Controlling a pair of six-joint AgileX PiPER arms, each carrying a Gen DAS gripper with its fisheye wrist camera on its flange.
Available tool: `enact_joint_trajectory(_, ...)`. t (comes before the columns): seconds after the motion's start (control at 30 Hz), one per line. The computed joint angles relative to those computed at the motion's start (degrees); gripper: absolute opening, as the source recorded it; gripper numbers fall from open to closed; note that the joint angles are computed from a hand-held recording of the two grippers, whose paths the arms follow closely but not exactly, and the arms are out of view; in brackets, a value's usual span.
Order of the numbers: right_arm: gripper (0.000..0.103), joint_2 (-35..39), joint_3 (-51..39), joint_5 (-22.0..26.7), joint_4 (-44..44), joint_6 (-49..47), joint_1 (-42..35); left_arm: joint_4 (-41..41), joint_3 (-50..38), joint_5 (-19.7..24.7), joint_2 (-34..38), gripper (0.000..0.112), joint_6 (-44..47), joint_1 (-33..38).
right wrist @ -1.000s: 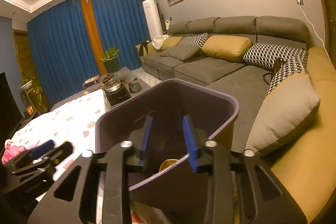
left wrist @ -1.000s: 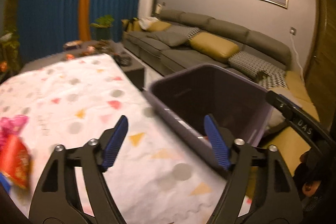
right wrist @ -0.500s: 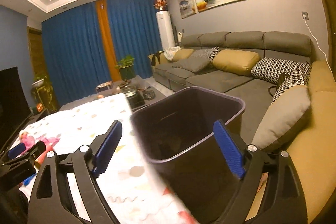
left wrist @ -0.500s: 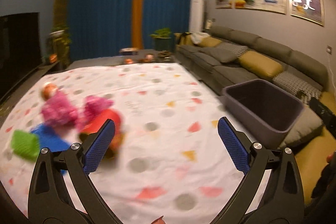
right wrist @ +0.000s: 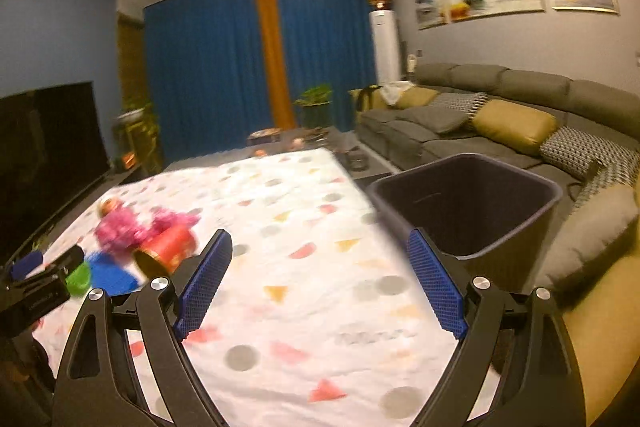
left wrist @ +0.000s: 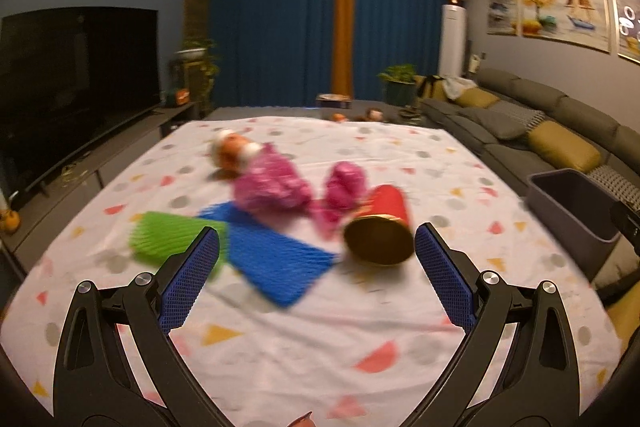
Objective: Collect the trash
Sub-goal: 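Move both open tools back toward the trash on the bed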
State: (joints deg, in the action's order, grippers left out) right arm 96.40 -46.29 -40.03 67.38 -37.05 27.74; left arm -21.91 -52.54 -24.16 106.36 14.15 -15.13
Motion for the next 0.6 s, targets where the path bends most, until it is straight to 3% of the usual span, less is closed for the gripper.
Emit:
enact_joint_trajectory(0.33, 0.086, 14.63, -17.60, 5.94, 7.94, -14.78, 4.18, 7.45, 1.94, -0.97, -0.47, 0.096, -6.18, 10.17)
enact_joint_trajectory(0.6, 0.077, 26.14, -36.30, 11.73, 26.55, -39.95, 3.79, 13.81, -0.49, 1.44, 0.66, 0.096, -11.85, 16.45)
